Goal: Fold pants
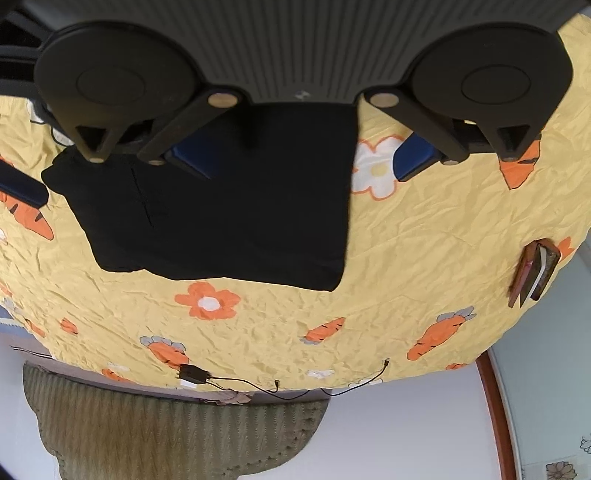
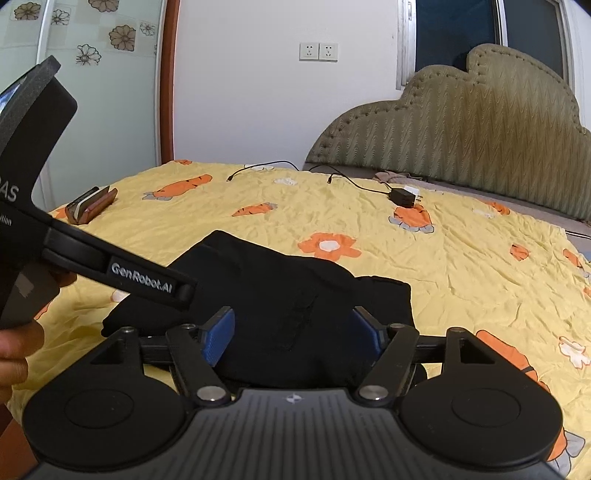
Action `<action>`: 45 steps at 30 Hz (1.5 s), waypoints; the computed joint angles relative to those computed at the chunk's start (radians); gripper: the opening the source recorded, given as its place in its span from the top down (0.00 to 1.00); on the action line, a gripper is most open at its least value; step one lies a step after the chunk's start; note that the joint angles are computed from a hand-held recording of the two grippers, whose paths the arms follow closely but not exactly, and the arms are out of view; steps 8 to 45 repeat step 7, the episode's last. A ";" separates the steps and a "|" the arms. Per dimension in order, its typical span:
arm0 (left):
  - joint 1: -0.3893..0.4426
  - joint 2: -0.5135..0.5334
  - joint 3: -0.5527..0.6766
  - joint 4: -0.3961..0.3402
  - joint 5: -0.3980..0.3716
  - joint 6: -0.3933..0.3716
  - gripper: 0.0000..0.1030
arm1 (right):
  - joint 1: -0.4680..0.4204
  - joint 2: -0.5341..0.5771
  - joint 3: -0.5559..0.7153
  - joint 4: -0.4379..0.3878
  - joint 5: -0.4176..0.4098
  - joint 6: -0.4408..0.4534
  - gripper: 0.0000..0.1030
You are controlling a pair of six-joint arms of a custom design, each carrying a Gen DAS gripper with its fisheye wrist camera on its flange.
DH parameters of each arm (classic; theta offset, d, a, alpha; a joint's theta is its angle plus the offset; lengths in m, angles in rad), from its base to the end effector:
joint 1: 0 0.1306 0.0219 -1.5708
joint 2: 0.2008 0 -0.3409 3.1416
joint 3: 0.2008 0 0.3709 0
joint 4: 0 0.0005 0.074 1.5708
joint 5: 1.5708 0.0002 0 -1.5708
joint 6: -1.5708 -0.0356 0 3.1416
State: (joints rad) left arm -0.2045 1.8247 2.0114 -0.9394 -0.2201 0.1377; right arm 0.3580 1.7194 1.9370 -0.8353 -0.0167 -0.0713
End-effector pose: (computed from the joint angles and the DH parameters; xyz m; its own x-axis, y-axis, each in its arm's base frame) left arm 0.6040 -0.1178 0.4312 -0.6688 0.0019 -0.7434 -0.0501 0.9976 0.0476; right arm 0.5525 0.2068 0.4673 -0.5669 -0.1360 -0.8125 -0.3235 0.9438 0.0677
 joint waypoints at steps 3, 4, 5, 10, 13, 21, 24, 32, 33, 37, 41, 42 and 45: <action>0.009 -0.012 -0.013 0.003 -0.010 0.012 0.00 | 0.005 -0.010 -0.009 0.001 0.000 -0.001 0.33; 0.012 -0.017 -0.020 0.007 -0.017 0.012 0.00 | 0.007 -0.014 -0.013 0.002 -0.003 -0.001 0.32; 0.015 -0.020 -0.025 0.007 -0.032 0.018 0.00 | 0.009 -0.017 -0.015 0.004 -0.009 0.000 0.30; 0.026 -0.030 -0.039 0.014 -0.043 0.029 0.00 | 0.013 -0.021 -0.019 0.008 -0.020 0.002 0.29; 0.026 -0.030 -0.039 0.014 -0.043 0.029 0.00 | 0.013 -0.021 -0.019 0.008 -0.020 0.002 0.29; 0.026 -0.030 -0.039 0.014 -0.043 0.029 0.00 | 0.013 -0.021 -0.019 0.008 -0.020 0.002 0.29; 0.026 -0.030 -0.039 0.014 -0.043 0.029 0.00 | 0.013 -0.021 -0.019 0.008 -0.020 0.002 0.29; 0.026 -0.030 -0.039 0.014 -0.043 0.029 0.00 | 0.013 -0.021 -0.019 0.008 -0.020 0.002 0.29; 0.026 -0.030 -0.039 0.014 -0.043 0.029 0.00 | 0.013 -0.021 -0.019 0.008 -0.020 0.002 0.29; 0.026 -0.030 -0.039 0.014 -0.043 0.029 0.00 | 0.013 -0.021 -0.019 0.008 -0.020 0.002 0.29; 0.026 -0.030 -0.039 0.014 -0.043 0.029 0.00 | 0.013 -0.021 -0.019 0.008 -0.020 0.002 0.29; 0.026 -0.030 -0.039 0.014 -0.043 0.029 0.00 | 0.013 -0.021 -0.019 0.008 -0.020 0.002 0.29; 0.026 -0.030 -0.039 0.014 -0.043 0.029 0.00 | 0.013 -0.021 -0.019 0.008 -0.020 0.002 0.29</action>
